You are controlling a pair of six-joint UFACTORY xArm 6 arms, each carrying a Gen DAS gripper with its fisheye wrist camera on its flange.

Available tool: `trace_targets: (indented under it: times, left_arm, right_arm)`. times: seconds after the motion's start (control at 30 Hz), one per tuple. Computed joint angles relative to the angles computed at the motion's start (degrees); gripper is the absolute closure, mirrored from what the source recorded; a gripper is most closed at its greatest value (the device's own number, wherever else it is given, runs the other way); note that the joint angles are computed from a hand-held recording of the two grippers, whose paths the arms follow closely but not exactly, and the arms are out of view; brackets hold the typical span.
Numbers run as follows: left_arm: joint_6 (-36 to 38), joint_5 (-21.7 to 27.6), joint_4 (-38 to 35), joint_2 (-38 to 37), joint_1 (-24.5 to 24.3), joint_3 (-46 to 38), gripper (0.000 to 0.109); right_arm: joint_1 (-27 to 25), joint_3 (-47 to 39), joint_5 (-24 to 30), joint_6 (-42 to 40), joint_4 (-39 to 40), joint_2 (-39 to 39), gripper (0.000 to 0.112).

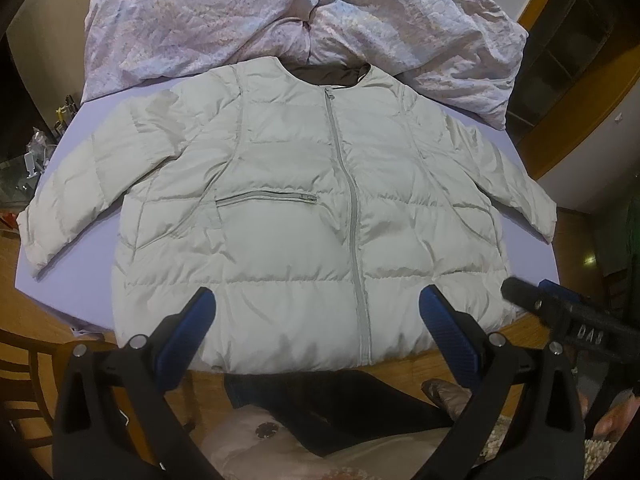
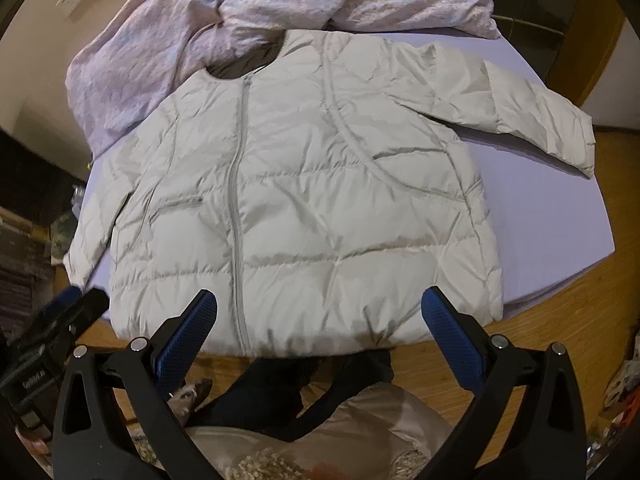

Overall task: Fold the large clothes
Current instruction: 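Grasp the sleeve cuff nearest the right gripper with the right gripper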

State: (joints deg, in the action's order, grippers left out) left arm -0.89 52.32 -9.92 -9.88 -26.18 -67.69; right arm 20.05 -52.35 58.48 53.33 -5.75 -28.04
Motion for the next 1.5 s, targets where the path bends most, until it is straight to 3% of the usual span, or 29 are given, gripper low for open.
trace_targets:
  times: [0.13,0.43,0.53,0.6,0.7,0.83,1.07,1.13,1.3,1.4,1.5]
  left_arm:
    - [0.4,1.5,-0.8,2.1,-0.1,-2.4,0.008]
    - [1.0,3.8,-0.5,4.8,-0.5,-5.6,0.008]
    - [-0.7,3.7,1.8,5.2,-0.6,-6.1,0.008]
    - [-1.9,3.5,3.1,5.3,-0.4,-6.3,0.008]
    - [-4.4,3.0,5.8,5.5,-0.1,-6.5,0.008]
    - [-6.1,2.3,7.3,5.4,0.6,-6.5,0.008]
    - [-9.3,2.0,10.1,5.6,1.5,-6.8,0.008]
    - [-10.4,1.6,10.5,5.6,2.1,-6.7,0.008]
    - [-12.9,0.2,12.3,5.4,3.4,-6.1,0.008]
    - [-14.7,-0.9,15.2,5.2,4.3,-6.0,0.008]
    - [-16.1,-2.5,17.3,5.0,5.0,-5.6,0.008]
  right_arm:
    - [-7.6,2.8,-3.6,-2.7,4.5,-1.2,0.011]
    - [-34.8,17.7,-17.4,-9.5,23.2,-5.4,0.011]
    - [-43.1,21.9,-21.6,-10.8,31.0,-5.4,0.021]
    - [-45.7,22.0,-22.2,-8.3,30.4,-5.2,0.032]
    - [-49.4,22.4,-25.4,-7.0,32.5,-4.3,0.039]
    - [-52.7,22.9,-27.4,-6.0,35.6,-3.5,0.044]
    - [-54.0,24.5,-32.2,-4.8,38.3,-2.3,0.056]
    - [-54.5,24.4,-33.3,-4.9,37.9,-1.6,0.064]
    - [-55.4,23.4,-34.0,-6.4,38.3,-0.2,0.099]
    - [-54.7,20.6,-34.8,-5.4,32.9,1.5,0.103]
    - [-53.9,16.2,-34.0,-4.5,22.5,1.8,0.105]
